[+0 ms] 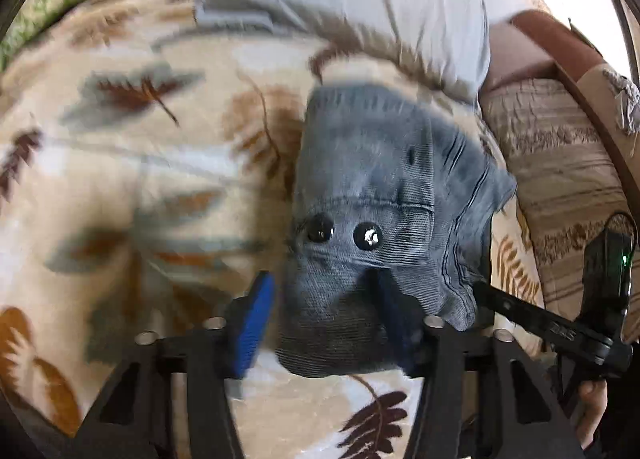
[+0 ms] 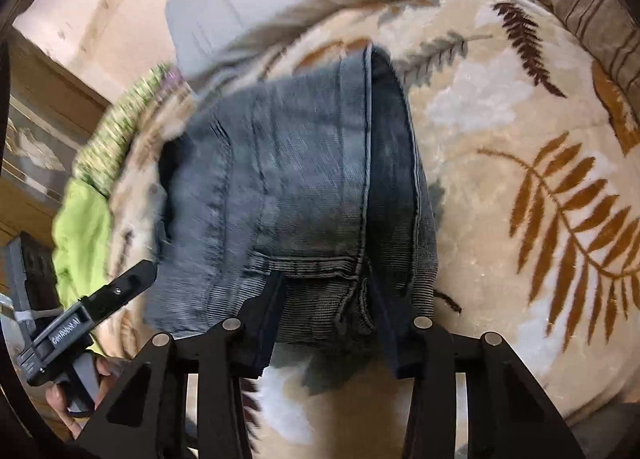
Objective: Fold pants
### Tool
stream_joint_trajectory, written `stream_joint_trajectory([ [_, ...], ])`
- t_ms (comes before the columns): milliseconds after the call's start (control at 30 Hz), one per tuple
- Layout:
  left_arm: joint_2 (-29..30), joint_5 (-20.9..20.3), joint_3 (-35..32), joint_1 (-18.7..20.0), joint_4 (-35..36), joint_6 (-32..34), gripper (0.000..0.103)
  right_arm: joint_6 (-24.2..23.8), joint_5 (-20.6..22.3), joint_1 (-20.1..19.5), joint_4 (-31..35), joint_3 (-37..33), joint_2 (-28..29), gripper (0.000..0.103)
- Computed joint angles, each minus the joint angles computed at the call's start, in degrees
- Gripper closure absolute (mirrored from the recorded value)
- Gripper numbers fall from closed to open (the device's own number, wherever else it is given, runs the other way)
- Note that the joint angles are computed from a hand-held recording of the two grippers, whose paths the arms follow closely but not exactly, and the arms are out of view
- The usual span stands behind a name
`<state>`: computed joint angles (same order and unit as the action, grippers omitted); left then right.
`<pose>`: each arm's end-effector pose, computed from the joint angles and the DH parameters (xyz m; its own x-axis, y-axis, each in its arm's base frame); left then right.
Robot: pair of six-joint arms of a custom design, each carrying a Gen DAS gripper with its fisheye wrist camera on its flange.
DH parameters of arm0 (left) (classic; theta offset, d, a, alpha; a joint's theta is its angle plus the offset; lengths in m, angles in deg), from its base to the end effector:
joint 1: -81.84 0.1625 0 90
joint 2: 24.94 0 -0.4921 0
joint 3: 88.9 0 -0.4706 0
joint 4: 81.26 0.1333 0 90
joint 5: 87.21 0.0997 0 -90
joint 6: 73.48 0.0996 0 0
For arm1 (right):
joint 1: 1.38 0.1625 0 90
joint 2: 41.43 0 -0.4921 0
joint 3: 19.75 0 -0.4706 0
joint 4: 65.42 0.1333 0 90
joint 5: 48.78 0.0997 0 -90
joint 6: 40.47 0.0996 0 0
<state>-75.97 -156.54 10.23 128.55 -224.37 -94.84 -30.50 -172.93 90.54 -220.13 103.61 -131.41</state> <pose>-0.3788 -0.6478 0.1107 -0.9027 0.3125 -0.2957 0.3804 0.9008 -0.2094 0.0948 -0.5183 0.3771 -0.8292 0.4078 0.3822 0.1167 0.7951 -0.5951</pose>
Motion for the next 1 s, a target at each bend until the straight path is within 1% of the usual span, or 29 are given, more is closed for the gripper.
stream_joint_trajectory([
  [33,0.18,0.33,0.2,0.19,-1.19,-0.06,0.054,-0.5,0.74,-0.3,0.1,0.16,-0.39,0.091],
  [100,0.72,0.37,-0.32,0.55,-2.1,0.19,0.056,-1.54,2.33,0.26,-0.71,0.7,-1.89,0.093],
  [133,0.64,0.45,-0.53,0.47,-1.71,0.59,0.057,-2.33,1.77,1.31,-1.92,1.16,-2.8,0.093],
  [167,0.91,0.9,-0.99,0.45,-1.3,1.66,0.057,-2.68,0.45,2.23,-2.53,1.38,-3.22,0.093],
  [200,1.06,1.17,-0.6,0.2,-1.62,2.12,0.057,-1.86,-1.26,2.87,-2.11,1.63,-3.57,0.093],
  [267,2.59,2.57,-1.04,-0.13,-2.54,3.02,0.054,0.04,-1.77,2.12,-0.53,1.88,-3.28,0.093],
  [300,2.85,2.96,-1.05,-0.2,-2.65,3.16,0.054,0.42,-2.99,1.8,0.62,1.73,-2.45,0.093],
  [367,2.8,3.09,-1.13,-0.37,-2.05,2.85,0.05,0.43,-5.27,1.98,0.76,1.43,-1.29,0.092],
  [433,1.93,1.51,-1.15,-0.12,-0.81,2.08,0.051,1.15,-5.26,2.21,2.96,0.64,-1.34,0.09],
  [467,1.46,0.26,-1.6,0.16,0.26,1.46,0.053,2.15,-4.86,2.69,4.9,0.06,-1.73,0.088],
  [500,0.98,-0.35,-1.78,0.21,0.74,0.69,0.054,2.09,-2.84,3.05,4.43,-0.03,-2.86,0.077],
  [533,0.48,-0.94,-1.78,0.26,0.11,0.32,0.051,1.34,-1.57,3.08,2.72,0.12,-3.49,0.058],
  [567,0.08,-1.98,-1.82,0.37,-1.22,0.45,0.044,0.89,-1.19,3.37,0.94,0.03,-3.93,0.036],
  [600,-0.03,-2.34,-2.22,0.47,-1.68,0.35,0.039,0.61,-1.14,3.76,-0.96,-0.04,-4.23,0.027],
  [633,0.17,-2.01,-3.01,0.56,-1.55,-0.14,0.031,-0.06,-0.02,3.6,-2.57,-0.7,-4.56,0.018],
  [667,0.7,-1.44,-4.29,0.74,-0.6,-0.76,0.029,-0.45,1.75,2.95,-2.63,-1.73,-4.62,0.018],
  [700,1.43,-1.73,-5.72,1.13,0.57,-1.19,0.029,-0.1,3.53,1.97,-1.2,-3.3,-4.44,0.018],
  [767,3.81,-3.58,-9.73,2.51,4.66,-2.12,0.029,-0.05,6.67,-0.58,1.5,-6.02,-3.65,0.018],
  [867,7.26,-6.1,-13.81,4.53,8.23,-1.87,0.031,-0.37,9.78,-4.51,3.95,-8.07,-1.38,0.019],
  [900,8.0,-6.89,-14.46,5.09,9.1,-2.14,0.031,-0.17,9.49,-5.33,3.38,-7.68,-0.93,0.02],
  [933,8.42,-8.12,-14.42,5.71,8.86,-2.59,0.032,0.12,9.81,-6.18,2.56,-6.77,-0.91,0.019],
  [967,8.44,-9.57,-13.42,6.4,6.71,-3.37,0.031,-0.17,11.78,-7.29,2.76,-5.87,-1.21,0.019],
  [1000,8.35,-10.75,-12.53,6.95,4.91,-4.58,0.031,0.05,13.2,-8.08,4.35,-5.72,-1.1,0.021],
])
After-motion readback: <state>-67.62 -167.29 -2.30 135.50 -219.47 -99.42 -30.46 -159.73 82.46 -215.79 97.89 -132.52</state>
